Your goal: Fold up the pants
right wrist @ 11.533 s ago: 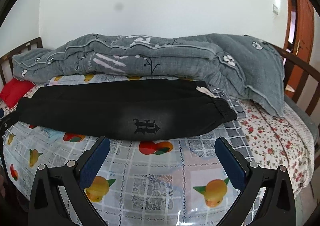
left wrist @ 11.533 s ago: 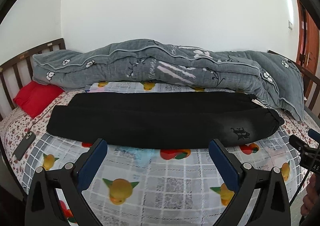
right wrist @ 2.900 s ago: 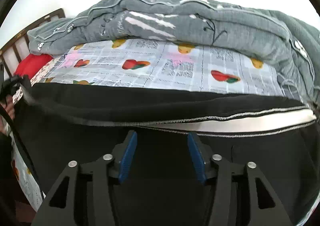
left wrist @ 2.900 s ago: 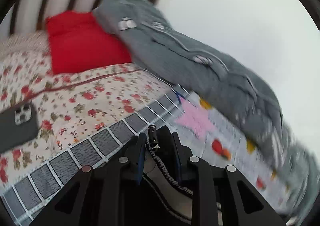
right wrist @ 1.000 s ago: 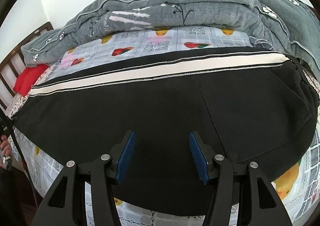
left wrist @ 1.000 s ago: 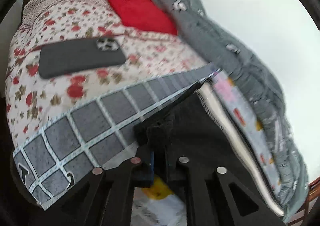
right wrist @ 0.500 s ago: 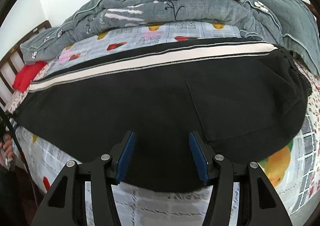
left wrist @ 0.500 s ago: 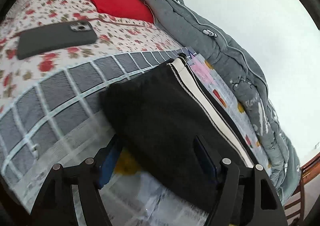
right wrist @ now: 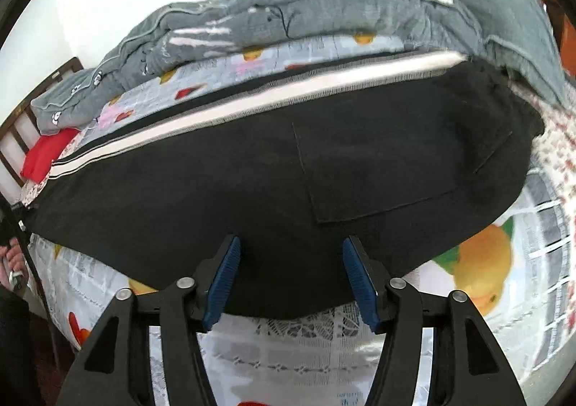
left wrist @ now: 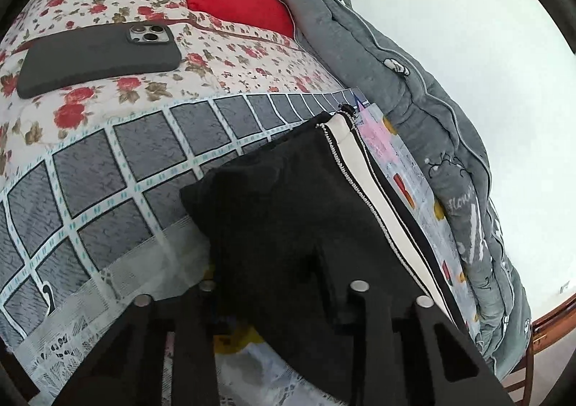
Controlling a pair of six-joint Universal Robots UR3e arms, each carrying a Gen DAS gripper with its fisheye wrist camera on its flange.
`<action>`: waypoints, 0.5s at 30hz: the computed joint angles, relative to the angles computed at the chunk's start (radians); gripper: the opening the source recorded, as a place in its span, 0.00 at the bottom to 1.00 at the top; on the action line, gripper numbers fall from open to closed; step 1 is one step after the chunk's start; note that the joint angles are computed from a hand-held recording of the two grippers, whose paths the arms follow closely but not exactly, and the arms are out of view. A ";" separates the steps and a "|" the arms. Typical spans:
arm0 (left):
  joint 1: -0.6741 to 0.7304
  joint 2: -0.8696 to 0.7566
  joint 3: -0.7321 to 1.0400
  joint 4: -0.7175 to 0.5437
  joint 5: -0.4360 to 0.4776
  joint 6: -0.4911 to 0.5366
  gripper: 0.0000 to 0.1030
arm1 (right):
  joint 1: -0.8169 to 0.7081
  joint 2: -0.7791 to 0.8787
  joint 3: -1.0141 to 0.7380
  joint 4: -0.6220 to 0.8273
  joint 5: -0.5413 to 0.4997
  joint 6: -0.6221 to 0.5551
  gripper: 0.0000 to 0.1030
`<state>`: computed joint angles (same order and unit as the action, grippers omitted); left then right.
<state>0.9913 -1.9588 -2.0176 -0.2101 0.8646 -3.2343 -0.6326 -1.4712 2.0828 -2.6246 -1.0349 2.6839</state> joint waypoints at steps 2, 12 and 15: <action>0.016 -0.002 -0.004 -0.009 -0.030 -0.002 0.26 | 0.009 0.005 0.011 -0.036 -0.005 0.002 0.63; -0.052 0.060 0.034 -0.022 0.088 -0.045 0.11 | -0.036 -0.100 0.092 -0.013 0.018 -0.059 0.64; -0.088 0.102 0.050 -0.030 0.124 -0.038 0.09 | -0.031 -0.150 0.119 -0.004 -0.005 -0.089 0.64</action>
